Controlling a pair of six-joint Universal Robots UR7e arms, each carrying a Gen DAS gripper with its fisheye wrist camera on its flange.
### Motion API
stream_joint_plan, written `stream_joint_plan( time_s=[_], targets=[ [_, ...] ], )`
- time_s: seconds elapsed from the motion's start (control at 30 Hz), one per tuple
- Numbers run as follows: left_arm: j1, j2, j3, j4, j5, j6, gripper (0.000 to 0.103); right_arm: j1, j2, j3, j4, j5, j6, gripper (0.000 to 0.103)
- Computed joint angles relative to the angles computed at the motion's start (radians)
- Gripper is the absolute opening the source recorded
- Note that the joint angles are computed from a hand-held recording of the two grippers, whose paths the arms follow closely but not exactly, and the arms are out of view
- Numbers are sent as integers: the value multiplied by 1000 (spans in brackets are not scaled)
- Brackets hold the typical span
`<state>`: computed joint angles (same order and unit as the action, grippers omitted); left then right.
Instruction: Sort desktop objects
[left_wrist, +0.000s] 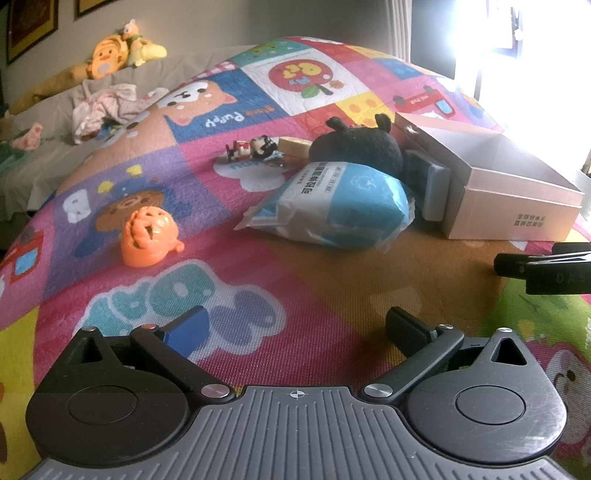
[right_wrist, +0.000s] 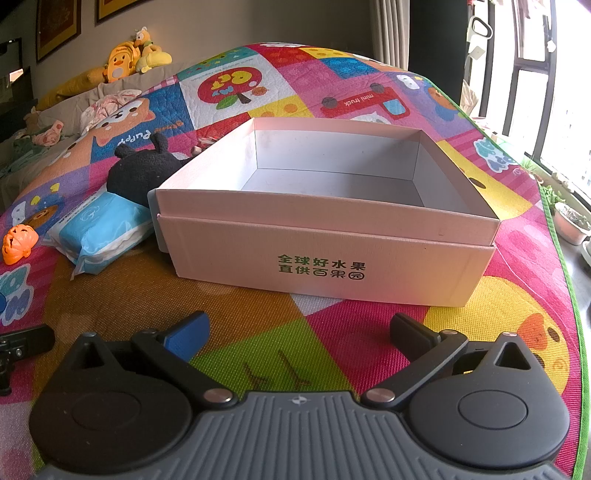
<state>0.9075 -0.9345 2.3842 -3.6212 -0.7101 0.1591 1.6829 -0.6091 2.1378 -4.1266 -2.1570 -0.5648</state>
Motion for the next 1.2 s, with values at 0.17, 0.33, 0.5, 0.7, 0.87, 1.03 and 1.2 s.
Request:
stream_joint_plan(
  time_s=[0.17,0.33,0.5,0.7,0.87,1.03,1.2],
  targets=[
    [0,0,0,0,0,1,103,1,1,-1,0,-2,0,103],
    [0,0,0,-1,0,1,103,0,0,-1,0,-1,0,103],
    [1,0,0,-1,0,3,103,0,1,-1,0,1,2,103],
    [1,-1,0,0,-1,1,103,1,3,-1,0,0,4,103],
    [1,-2,0,1,-5,-2,103,3,2,-1,1,-3,6,103],
    [9,1,-2,-6,-8,9,103,1,6,-5,2,1,10,103],
    [9,1,-2,-6,-8,10,103,1,4,-1,0,1,11,103]
  ],
)
